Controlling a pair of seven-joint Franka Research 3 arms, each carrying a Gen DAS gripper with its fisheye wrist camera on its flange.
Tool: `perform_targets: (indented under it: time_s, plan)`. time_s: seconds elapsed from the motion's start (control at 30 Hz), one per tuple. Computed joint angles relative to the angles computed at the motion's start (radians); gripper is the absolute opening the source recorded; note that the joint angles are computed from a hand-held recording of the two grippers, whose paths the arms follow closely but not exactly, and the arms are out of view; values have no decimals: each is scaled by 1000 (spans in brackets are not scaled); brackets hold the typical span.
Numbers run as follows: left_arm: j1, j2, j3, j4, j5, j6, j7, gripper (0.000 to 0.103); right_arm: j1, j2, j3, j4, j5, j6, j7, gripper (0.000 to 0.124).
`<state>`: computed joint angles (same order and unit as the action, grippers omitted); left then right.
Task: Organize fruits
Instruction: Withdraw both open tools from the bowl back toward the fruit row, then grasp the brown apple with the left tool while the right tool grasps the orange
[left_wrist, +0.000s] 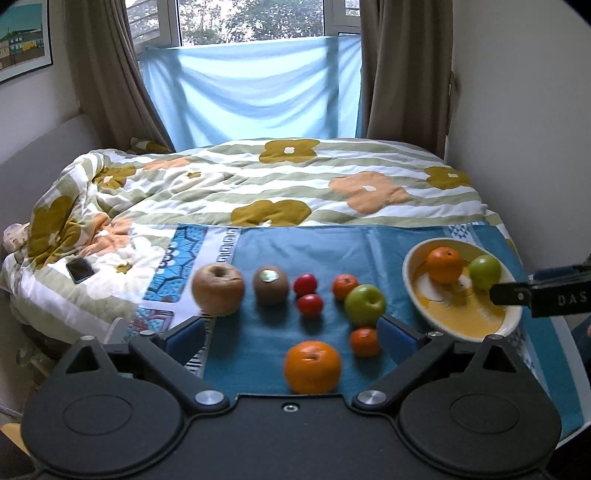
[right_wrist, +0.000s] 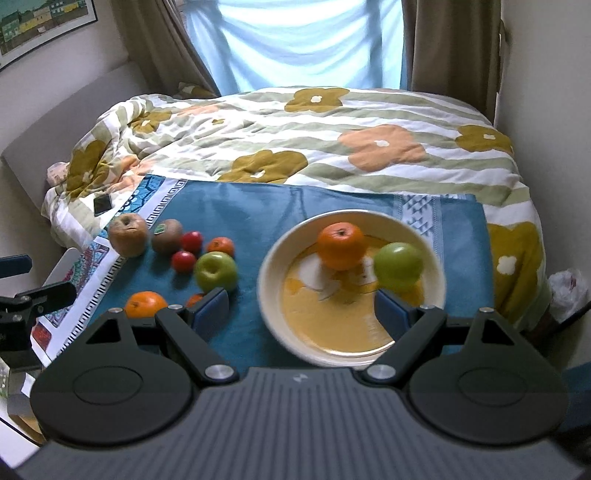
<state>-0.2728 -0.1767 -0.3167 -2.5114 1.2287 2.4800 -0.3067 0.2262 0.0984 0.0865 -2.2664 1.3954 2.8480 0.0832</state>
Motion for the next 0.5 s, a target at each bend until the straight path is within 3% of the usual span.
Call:
perform_targets:
  time_s: [0.27,0.5]
  plan:
    - [108,-112,68,-131,116,178,56,101,96,-22,55,-55,-7,136,199,101]
    - [228,-80,135,-141,334,345,85,101,179,11,107,-56,97,255,216,101]
